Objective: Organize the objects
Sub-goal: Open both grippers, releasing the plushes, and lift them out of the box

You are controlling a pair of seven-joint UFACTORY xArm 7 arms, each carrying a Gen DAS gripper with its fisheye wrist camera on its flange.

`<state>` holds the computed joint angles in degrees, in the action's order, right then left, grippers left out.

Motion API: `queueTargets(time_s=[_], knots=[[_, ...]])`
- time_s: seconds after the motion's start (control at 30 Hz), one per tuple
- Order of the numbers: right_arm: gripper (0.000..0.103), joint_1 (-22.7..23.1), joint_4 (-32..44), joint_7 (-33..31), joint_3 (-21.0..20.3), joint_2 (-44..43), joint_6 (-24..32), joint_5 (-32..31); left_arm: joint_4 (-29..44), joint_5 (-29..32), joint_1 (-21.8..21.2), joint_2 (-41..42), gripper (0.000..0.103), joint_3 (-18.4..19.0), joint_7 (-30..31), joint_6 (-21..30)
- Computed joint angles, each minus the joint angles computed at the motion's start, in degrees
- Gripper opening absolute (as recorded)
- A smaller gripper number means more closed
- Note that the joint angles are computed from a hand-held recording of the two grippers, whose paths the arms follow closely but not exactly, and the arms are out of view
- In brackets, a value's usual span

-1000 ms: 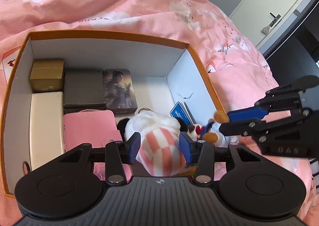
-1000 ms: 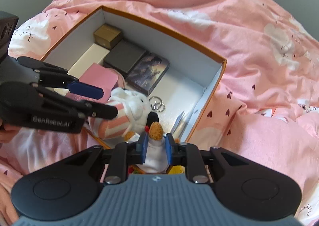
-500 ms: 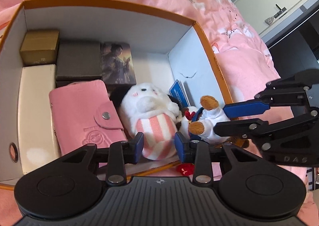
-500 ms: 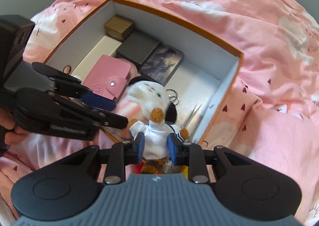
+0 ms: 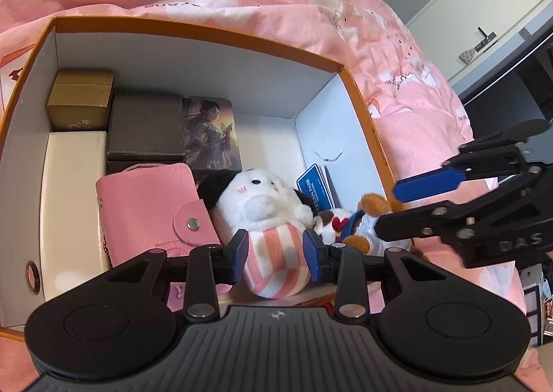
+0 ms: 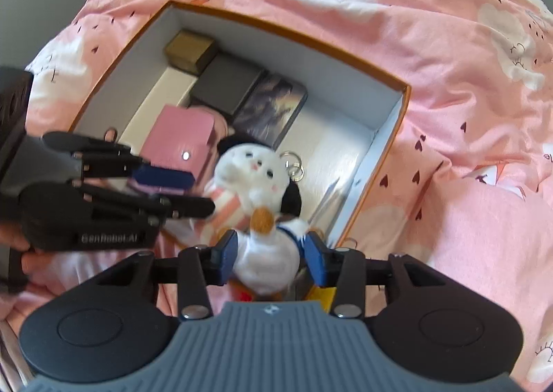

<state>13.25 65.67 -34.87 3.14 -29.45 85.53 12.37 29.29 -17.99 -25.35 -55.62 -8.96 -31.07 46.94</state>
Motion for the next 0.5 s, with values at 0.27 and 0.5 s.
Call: queueTargets(time_s=[0.27,0.5], knots=[[0.014,1.1,-3.0,-1.3,1.8,-1.2,-4.7,-2.3,-0.1,-0.1,-0.5,0.3,0.04,0.1,0.5,-0.9],[0.013,1.7,-4.1,-3.8,2.6,-4.5,-13.3,-5.3,-0.9,-0.6,-0.8,0.7,0.04,0.2,0.3,-1.6]])
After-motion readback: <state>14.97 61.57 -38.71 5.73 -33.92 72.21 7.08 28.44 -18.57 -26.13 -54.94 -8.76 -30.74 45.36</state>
